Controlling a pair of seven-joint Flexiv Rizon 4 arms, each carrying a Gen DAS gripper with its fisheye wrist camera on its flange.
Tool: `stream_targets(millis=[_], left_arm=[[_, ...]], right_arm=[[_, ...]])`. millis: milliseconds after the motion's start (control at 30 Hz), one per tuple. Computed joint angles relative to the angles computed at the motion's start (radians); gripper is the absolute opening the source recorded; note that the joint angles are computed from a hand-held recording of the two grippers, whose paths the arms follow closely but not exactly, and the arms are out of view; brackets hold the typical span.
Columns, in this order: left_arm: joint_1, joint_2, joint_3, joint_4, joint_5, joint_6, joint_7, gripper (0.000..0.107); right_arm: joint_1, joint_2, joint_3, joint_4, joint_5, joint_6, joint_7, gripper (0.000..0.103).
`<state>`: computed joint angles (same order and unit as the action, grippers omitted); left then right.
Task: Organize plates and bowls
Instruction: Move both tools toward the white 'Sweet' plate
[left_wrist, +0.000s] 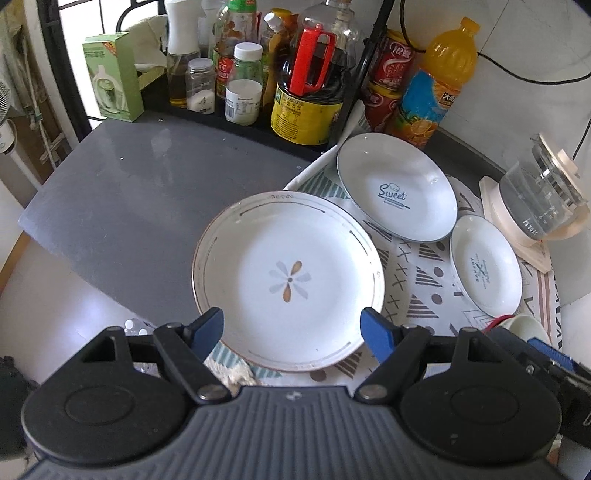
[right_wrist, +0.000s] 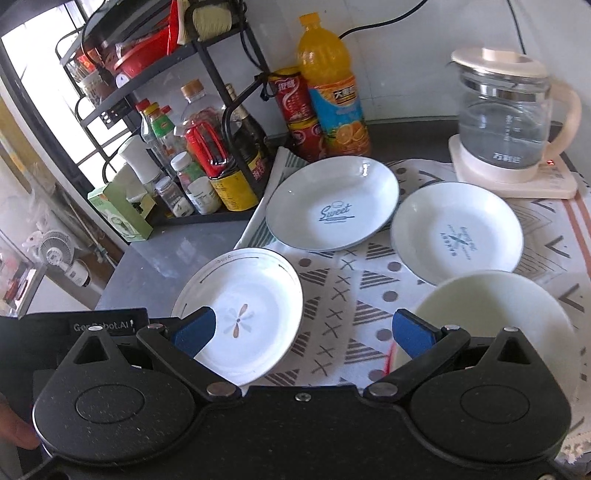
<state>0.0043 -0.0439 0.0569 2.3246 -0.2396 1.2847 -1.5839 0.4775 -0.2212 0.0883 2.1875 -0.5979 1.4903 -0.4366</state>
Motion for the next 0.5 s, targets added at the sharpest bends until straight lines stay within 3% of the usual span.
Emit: stream_targets(millis=[100,200,267,367,500], left_arm=[[0.013,-0.043,-0.032,0.0,-0.158,0.046,0.166,0.079],[0.016,-0.081,-0.01,-0.054,-0.107,-0.002,0.17,0.079],[0.04,-0.095,-0.051,-0.049,-0.208,0.015,0.274,0.079],[0.044,-0.137,-0.035,-0.096,-0.183,-0.021,0.278,0.079],[0.083,-0.176,-0.087,-0.118,-0.318,-0.022,0.409,0.079]], right_arm=[[0.026,-0.044,-0.031,-0.04,-0.024,0.016,0.021,0.103],[0.08,-0.069,-0.092,-0.076,-0.072,-0.035,0.098,0.103],[0.117,-0.076,-0.154,-0.08,-0.162,-0.035,0.218,0.103],[0.092,-0.102,-0.124,-0.114,-0.174,-0.086,0.243,0.103],[0.085,-0.123,-0.132,-0.134,-0.228,-0.109,0.335,0.103]])
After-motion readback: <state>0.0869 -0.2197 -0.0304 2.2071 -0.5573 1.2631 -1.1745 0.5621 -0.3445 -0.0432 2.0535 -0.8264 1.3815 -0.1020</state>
